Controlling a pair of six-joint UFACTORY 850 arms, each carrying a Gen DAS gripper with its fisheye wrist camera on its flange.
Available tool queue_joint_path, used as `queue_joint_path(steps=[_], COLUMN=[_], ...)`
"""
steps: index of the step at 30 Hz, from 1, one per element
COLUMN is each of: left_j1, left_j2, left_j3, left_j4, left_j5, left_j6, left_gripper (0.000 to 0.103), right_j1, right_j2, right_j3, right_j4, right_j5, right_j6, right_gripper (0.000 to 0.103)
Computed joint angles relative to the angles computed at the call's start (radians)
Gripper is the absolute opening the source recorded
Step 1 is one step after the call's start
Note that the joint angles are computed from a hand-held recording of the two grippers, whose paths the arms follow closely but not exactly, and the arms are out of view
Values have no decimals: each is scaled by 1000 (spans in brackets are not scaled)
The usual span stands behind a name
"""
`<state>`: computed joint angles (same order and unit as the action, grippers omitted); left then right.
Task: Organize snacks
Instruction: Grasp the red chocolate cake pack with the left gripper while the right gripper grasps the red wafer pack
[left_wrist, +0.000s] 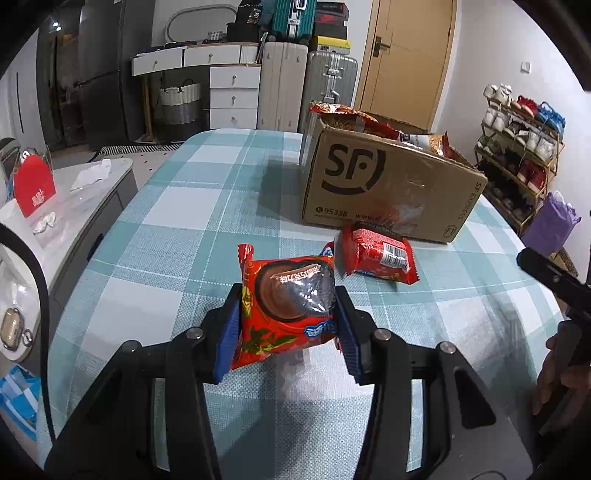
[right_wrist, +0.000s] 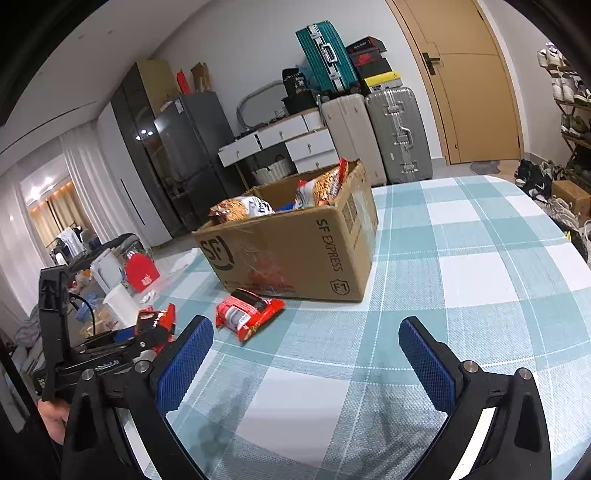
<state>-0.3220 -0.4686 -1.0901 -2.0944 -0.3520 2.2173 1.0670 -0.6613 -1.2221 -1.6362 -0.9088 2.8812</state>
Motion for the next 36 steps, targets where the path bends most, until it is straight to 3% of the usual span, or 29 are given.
queue_joint_path(steps=[5, 11, 14, 18, 22, 26, 29, 32, 36], left_j1=[29, 43, 57, 75, 86, 92, 99, 102, 103], left_j2=[3, 7, 1, -3, -6, -5, -4, -7, -13], left_j3=[13, 21, 19, 21, 23, 29, 36, 35, 28], left_j4=[49, 67, 77, 78, 85, 87, 80, 83, 94], left_j5=[-85, -145, -174, -213, -241, -269, -290, -299, -298], left_j6=[-65, -83, -121, -156, -177, -183, -187, -198, -216], left_gripper=[44, 44, 44, 44, 44, 44, 44, 44, 44], right_j1=[-12, -92, -138, -180, -189, -186, -185, -181, -178], right_j2=[-23, -103, -157, -218, -249, -316, -354, -396, -441], right_j3=[-43, -193, -289, -391, -441, -565, -635, -715, -795], right_j4=[12, 24, 107, 257, 277, 466, 534, 608, 676], right_j5=[25, 234, 337, 405, 384, 312, 265, 198, 142], right_j6=[-49, -167, -284, -407, -399, -647, -728, -816, -920], right_gripper=[102, 102, 102, 102, 102, 102, 102, 86, 75])
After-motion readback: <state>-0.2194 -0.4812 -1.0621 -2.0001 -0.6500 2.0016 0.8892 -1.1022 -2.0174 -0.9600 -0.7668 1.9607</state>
